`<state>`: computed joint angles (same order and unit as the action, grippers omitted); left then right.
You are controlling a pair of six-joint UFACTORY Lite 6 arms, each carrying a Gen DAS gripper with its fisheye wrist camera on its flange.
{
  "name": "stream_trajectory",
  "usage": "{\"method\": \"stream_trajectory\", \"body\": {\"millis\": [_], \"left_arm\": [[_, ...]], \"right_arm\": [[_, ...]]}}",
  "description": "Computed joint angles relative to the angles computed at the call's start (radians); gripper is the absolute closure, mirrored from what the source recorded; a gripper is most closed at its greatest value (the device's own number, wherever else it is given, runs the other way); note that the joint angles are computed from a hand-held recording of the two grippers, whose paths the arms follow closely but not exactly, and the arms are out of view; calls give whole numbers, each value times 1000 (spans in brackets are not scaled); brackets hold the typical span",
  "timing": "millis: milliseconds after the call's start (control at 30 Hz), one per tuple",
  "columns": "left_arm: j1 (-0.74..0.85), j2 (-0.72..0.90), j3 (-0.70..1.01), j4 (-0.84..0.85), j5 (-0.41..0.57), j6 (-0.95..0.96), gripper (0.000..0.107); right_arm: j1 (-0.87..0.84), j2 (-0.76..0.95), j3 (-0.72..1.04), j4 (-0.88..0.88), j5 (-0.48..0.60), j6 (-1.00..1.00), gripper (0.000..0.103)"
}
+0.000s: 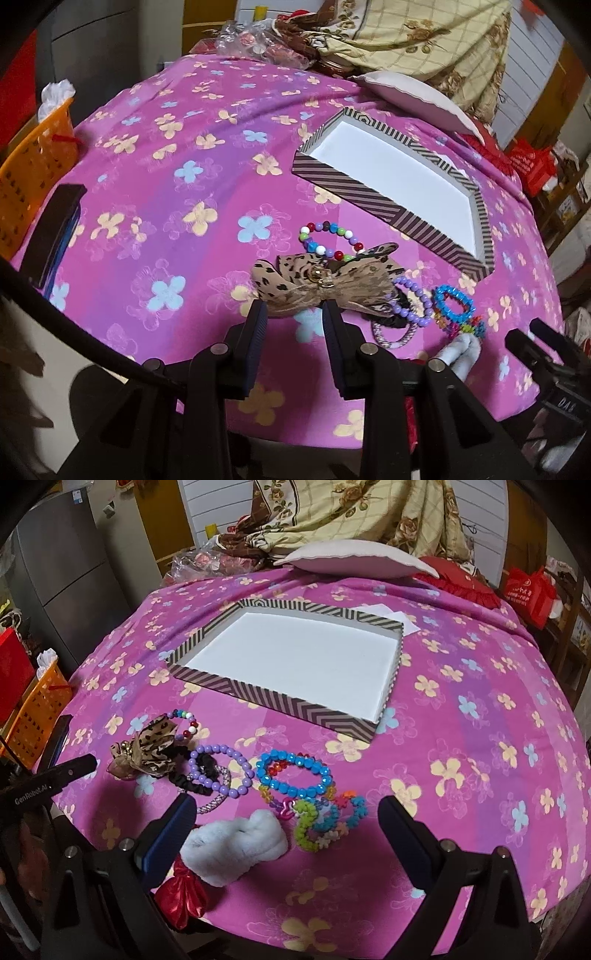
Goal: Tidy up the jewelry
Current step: 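Grasp the leopard-print bow with the left tool while the right tool grasps the white scrunchie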
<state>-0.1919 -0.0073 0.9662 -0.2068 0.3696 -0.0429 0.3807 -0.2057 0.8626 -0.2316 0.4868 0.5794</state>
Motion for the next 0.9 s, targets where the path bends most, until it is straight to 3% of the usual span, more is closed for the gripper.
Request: {"method": "stream_trajectory", "body": {"millis": [133, 300, 500, 767, 900], "left_arm": [[37, 38, 33, -145, 55, 165, 68], [79, 104, 83, -269, 94, 264, 68], [83, 151, 113, -351, 107, 329, 68], [51, 185, 139, -403, 86, 424, 68], [30, 233, 165, -413, 85, 475, 68]], "right_arm": [[-50, -15, -37, 189, -8, -228, 3], [-53, -27, -93, 278, -10, -331, 3], [-48, 16, -105, 425, -33, -467, 3], [-127, 147, -84, 905, -30, -833, 3], [-126, 213, -72, 1003, -43, -909, 3]]}}
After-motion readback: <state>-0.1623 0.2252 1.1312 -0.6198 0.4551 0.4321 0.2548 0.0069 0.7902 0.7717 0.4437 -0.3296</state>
